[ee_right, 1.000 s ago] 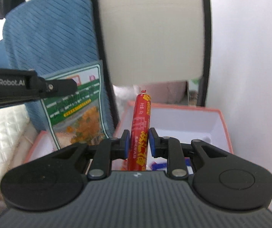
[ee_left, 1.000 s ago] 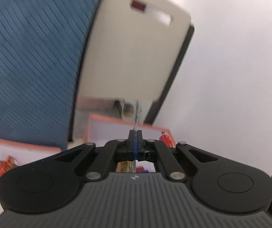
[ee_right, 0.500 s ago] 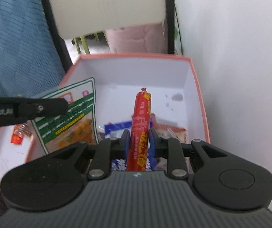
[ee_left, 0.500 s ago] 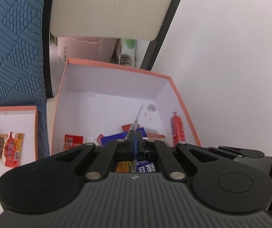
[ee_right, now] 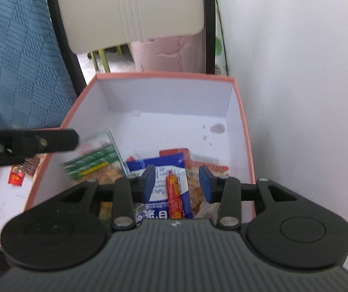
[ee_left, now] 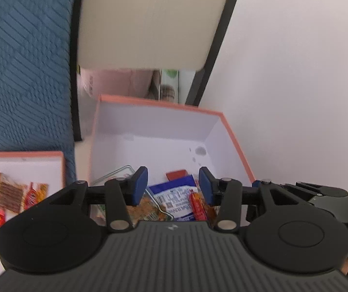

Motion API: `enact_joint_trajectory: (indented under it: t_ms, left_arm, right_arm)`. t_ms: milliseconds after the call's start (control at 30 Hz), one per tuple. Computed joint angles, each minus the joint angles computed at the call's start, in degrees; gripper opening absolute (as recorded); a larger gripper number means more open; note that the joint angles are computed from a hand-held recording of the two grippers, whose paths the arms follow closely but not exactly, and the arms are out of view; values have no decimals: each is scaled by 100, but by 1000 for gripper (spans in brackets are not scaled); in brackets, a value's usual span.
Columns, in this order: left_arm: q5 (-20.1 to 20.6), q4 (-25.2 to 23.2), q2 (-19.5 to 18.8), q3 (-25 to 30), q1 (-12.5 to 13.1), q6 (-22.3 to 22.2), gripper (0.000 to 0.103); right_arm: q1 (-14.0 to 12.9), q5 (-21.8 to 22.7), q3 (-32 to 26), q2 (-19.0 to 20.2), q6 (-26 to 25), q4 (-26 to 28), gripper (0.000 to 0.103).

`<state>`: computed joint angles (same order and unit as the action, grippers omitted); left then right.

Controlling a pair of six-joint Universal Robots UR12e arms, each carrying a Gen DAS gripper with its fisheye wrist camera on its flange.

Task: Organize snacks
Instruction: 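Open both tools to drop the snacks into the pink box, then move both tools back over the snack tray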

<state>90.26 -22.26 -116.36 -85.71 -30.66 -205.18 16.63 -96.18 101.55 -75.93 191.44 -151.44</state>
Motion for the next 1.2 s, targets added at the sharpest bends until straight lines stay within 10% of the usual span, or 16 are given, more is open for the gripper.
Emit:
enact_joint_trajectory:
  t_ms: [1200]
  left_arm:
    - [1114, 2528, 1486, -2496, 222, -36, 52]
  right_arm:
    - [990, 73, 484, -216, -322, -2081, 42]
